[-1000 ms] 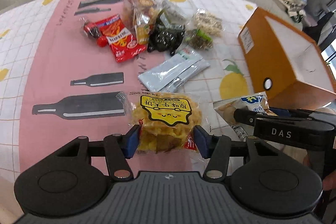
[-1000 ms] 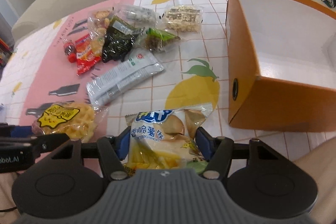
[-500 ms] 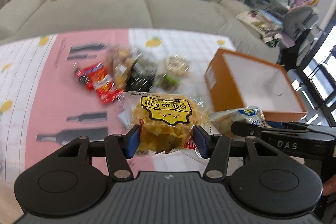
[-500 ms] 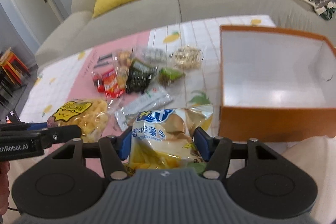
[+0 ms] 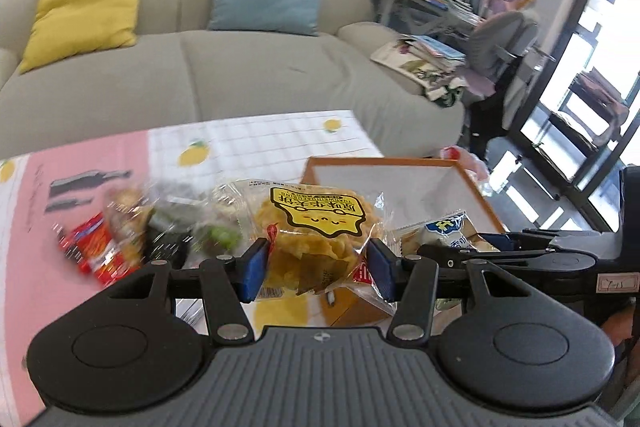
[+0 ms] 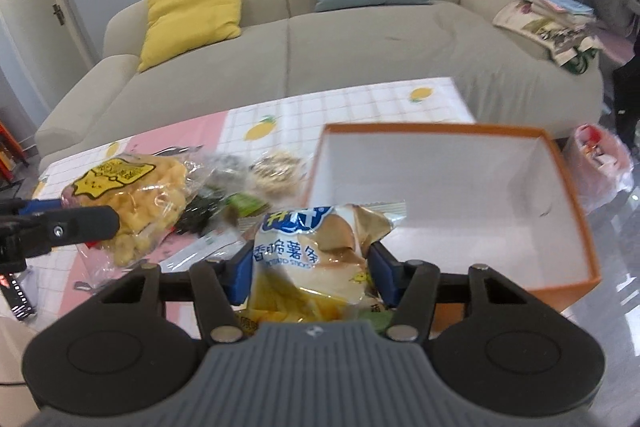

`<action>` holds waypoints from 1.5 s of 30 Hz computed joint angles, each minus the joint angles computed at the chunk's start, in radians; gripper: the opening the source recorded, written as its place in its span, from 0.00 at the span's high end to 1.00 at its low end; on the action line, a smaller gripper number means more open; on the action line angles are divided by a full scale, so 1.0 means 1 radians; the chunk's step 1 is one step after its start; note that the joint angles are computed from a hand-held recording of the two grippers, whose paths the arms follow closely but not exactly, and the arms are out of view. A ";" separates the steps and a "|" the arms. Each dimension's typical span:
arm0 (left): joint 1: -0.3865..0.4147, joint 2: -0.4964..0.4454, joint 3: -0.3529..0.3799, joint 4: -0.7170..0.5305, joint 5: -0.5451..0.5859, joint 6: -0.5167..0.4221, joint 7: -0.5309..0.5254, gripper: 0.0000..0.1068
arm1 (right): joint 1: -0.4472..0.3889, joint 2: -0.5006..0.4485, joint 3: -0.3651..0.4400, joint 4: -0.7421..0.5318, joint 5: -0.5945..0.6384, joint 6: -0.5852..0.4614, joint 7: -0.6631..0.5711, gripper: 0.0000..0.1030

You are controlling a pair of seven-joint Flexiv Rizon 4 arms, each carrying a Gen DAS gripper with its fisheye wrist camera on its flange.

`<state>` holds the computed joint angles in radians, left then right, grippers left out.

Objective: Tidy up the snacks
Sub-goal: 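Carry both bags over the orange box and lower them inside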

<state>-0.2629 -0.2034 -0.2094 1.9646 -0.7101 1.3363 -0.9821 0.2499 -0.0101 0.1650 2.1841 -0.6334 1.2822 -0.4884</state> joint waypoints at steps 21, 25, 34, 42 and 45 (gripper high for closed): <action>-0.045 -0.337 0.005 -0.403 0.327 -0.286 -0.138 0.45 | -0.058 -0.131 -0.032 -0.129 0.411 -0.155 -0.433 0.46; -0.062 -0.381 0.024 -0.490 0.400 -0.361 -0.126 0.45 | -0.067 -0.161 -0.028 -0.179 0.490 -0.220 -0.498 0.46; -0.117 -0.438 0.073 -0.629 0.573 -0.519 -0.038 0.45 | -0.100 -0.254 -0.023 -0.313 0.645 -0.406 -0.650 0.46; -0.181 -0.514 0.123 -0.797 0.701 -0.739 0.007 0.44 | -0.095 -0.310 -0.034 -0.350 0.670 -0.468 -0.578 0.46; -0.184 -0.542 0.124 -0.853 0.698 -0.822 -0.007 0.41 | -0.102 -0.323 -0.022 -0.354 0.711 -0.452 -0.575 0.46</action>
<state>-0.4466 -0.7451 -0.0853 1.1117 -0.0121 0.5148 -0.9892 0.1479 -0.3328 0.1432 1.8301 0.0772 0.8306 -1.0633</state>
